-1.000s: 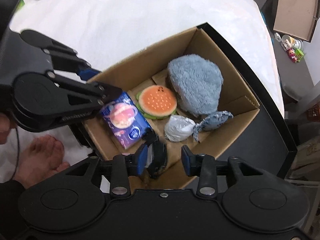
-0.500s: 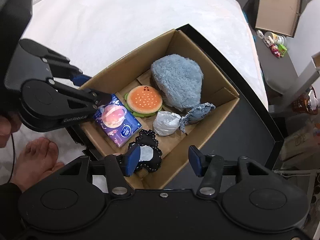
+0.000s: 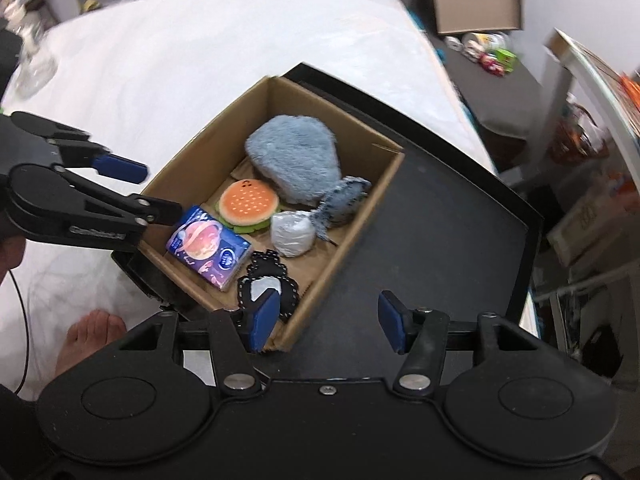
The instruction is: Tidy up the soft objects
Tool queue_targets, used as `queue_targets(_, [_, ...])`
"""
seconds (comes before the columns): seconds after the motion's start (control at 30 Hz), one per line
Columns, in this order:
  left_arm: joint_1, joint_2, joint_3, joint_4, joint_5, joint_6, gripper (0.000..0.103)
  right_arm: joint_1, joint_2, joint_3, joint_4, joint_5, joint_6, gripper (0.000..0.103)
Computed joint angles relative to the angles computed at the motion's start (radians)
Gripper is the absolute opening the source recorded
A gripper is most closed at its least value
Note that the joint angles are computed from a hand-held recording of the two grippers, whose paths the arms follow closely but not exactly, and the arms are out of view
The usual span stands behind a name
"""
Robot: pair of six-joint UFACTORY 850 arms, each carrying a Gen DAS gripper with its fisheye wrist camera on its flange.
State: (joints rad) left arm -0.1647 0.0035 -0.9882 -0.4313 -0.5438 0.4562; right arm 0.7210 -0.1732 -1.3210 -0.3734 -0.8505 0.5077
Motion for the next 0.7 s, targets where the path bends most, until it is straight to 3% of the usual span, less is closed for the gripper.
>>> queue_targets(0.27, [-0.024, 0.071, -0.006, 0.057, -0.012, -0.016, 0.073, 0.015, 0.106, 0.092, -0.068, 0.016, 0.176, 0.069])
queue_targets(0.43, [-0.043, 0.108, -0.015, 0.117, -0.015, -0.056, 0.079, 0.024, 0.177, 0.149, -0.116, 0.033, 0.287, 0.081])
queue_targets(0.7, [-0.068, 0.186, -0.017, 0.193, -0.014, -0.089, 0.087, 0.048, 0.288, 0.228, -0.182, 0.041, 0.454, 0.088])
